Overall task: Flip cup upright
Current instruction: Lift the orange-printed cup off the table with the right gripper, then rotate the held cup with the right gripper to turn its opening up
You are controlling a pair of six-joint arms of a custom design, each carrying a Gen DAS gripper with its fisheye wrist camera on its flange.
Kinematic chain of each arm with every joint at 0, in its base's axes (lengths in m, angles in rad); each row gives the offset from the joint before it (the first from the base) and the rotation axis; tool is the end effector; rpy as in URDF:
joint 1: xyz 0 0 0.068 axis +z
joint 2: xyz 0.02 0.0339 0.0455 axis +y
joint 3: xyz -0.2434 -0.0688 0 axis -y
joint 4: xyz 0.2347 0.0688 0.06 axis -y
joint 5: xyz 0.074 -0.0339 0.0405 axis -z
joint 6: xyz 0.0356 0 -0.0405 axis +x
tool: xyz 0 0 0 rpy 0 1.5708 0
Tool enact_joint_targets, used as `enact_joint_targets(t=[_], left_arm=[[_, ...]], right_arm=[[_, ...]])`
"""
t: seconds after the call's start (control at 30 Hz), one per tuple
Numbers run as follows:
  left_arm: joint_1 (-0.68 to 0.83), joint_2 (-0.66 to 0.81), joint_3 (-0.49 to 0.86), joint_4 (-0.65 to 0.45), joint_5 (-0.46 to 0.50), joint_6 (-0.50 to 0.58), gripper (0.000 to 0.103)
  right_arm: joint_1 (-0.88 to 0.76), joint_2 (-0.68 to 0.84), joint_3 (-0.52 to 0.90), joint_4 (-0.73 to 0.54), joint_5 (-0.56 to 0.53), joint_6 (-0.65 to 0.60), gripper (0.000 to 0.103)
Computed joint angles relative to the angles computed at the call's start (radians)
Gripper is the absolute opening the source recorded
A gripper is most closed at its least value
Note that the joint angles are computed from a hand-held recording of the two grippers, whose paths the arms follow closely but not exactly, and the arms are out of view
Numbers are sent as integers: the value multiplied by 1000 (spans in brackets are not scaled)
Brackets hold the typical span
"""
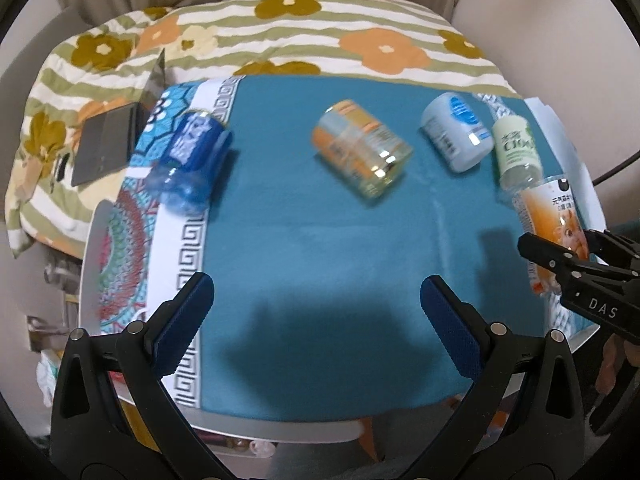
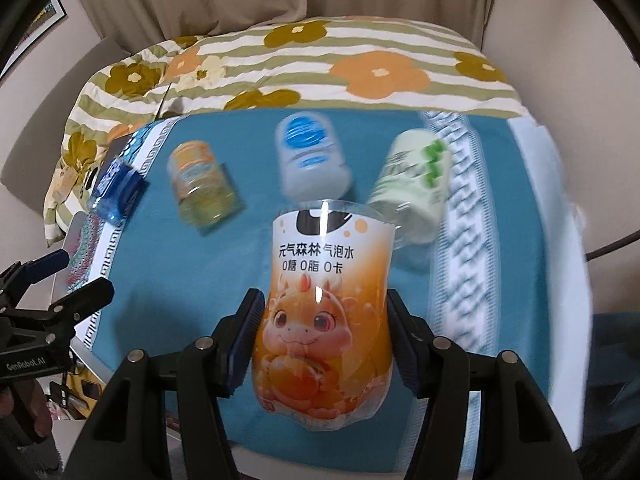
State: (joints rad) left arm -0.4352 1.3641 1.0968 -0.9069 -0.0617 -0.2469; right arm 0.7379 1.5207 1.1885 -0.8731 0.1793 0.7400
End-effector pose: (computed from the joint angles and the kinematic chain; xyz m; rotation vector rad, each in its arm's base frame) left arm 0.2318 -0.1053 0.2466 0.2412 2.7351 -0.1047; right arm 0.2175 0.1892 0.2349 0.0485 2.7479 0.1595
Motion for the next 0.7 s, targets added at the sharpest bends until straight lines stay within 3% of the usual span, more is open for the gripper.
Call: enact_joint_targets(t=[0.27,0.7], left_arm=[[142,-18,-93,36,69,127,103],[140,5,-99,61,97,146,103]], right_arm=[[77,168,36,99,-4,126,56],[93,257,66,117,-16,172,56]])
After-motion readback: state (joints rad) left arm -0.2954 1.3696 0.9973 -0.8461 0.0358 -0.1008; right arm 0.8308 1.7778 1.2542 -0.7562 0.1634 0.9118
